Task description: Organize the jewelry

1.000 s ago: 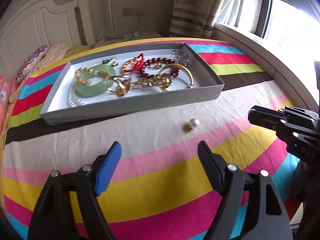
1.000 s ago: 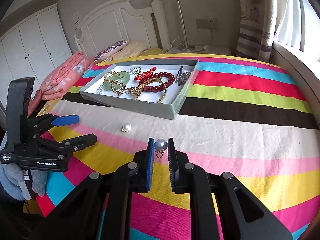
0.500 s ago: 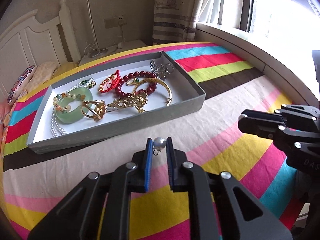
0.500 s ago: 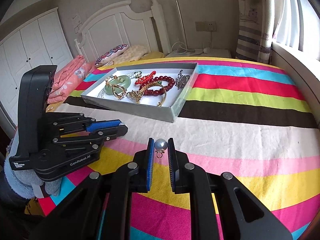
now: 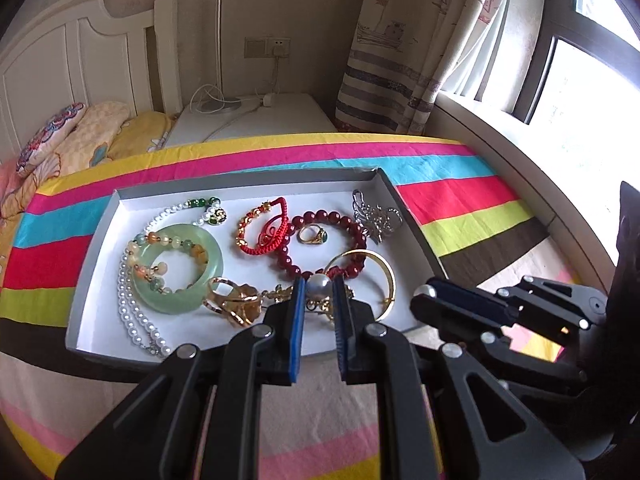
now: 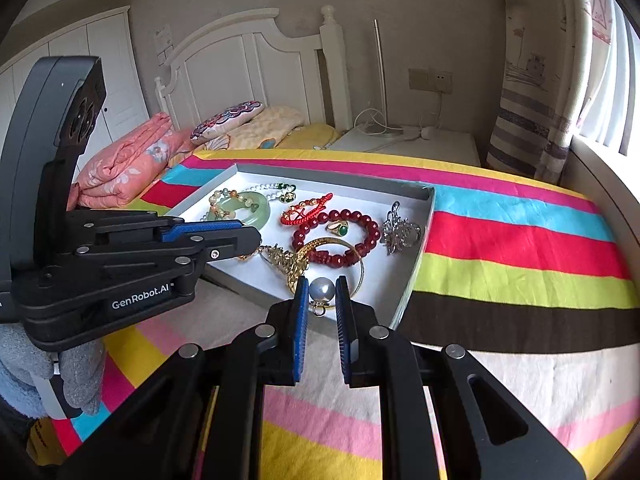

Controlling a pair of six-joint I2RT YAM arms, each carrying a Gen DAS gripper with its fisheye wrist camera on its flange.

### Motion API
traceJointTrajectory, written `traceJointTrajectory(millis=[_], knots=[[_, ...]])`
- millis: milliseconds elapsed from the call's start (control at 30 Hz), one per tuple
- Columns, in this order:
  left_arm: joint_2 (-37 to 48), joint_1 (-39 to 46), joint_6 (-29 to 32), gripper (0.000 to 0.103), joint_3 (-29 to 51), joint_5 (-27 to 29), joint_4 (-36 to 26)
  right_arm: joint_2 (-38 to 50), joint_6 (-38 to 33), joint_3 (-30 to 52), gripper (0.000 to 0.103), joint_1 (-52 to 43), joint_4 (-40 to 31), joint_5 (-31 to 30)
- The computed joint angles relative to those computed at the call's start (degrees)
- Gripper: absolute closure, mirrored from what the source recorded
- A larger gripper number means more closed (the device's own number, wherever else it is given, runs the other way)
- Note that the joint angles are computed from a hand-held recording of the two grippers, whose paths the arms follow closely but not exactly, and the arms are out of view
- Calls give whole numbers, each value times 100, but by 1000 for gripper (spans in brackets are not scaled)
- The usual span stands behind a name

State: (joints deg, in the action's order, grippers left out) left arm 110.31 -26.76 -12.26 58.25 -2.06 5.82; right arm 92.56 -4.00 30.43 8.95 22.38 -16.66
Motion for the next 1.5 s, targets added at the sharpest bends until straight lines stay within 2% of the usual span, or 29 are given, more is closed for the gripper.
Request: traceJointTrajectory(millis=[133,367,400,433,500,567,667,700,733,800,1000,1067,1133,1400,1500], knots=[[304,80,-152,90,449,307,-157,549,-57,433,90,181,-18,365],[594,-85,-71,88,811,-49,-316,750,-135,648,90,186,-45,398],[583,-106,-86,77,789,-158,-298,787,-155,695,90,190,-103,389],[553,-132,-113,55,735,-295,-245,794,-178,718,89,190,-148,368],[390,-167,-183,38,429,-575,116,762,-154,669,88,209,-91,409],[241,-150,-215,35,211,-739,273,727,-65,604,88,174,-24,339],[30,-154,-251,17,-248,-1221,695,690,36,550,86,151,-38,327],[-50,-169,-237,11,-469,-1472,968,671,73,525,78,145,-39,307],[-125,-152,-209,8,-675,-1626,1221,656,134,499,65,147,-26,290],[-251,-43,-212,6,-941,-1711,1470,596,287,392,51,180,133,321],[-422,372,-234,2,-1608,-1779,2390,650,887,418,38,496,318,952],[-435,467,-237,2,-1668,-1780,2457,680,1129,424,37,583,448,1097],[-472,542,-218,2,-1730,-1678,2557,718,1331,441,30,662,535,1265],[-405,461,-53,2,-1729,-1864,2524,877,1733,658,23,937,337,2039],[-412,439,-15,2,-1771,-1875,2579,843,1785,554,23,932,493,2149]])
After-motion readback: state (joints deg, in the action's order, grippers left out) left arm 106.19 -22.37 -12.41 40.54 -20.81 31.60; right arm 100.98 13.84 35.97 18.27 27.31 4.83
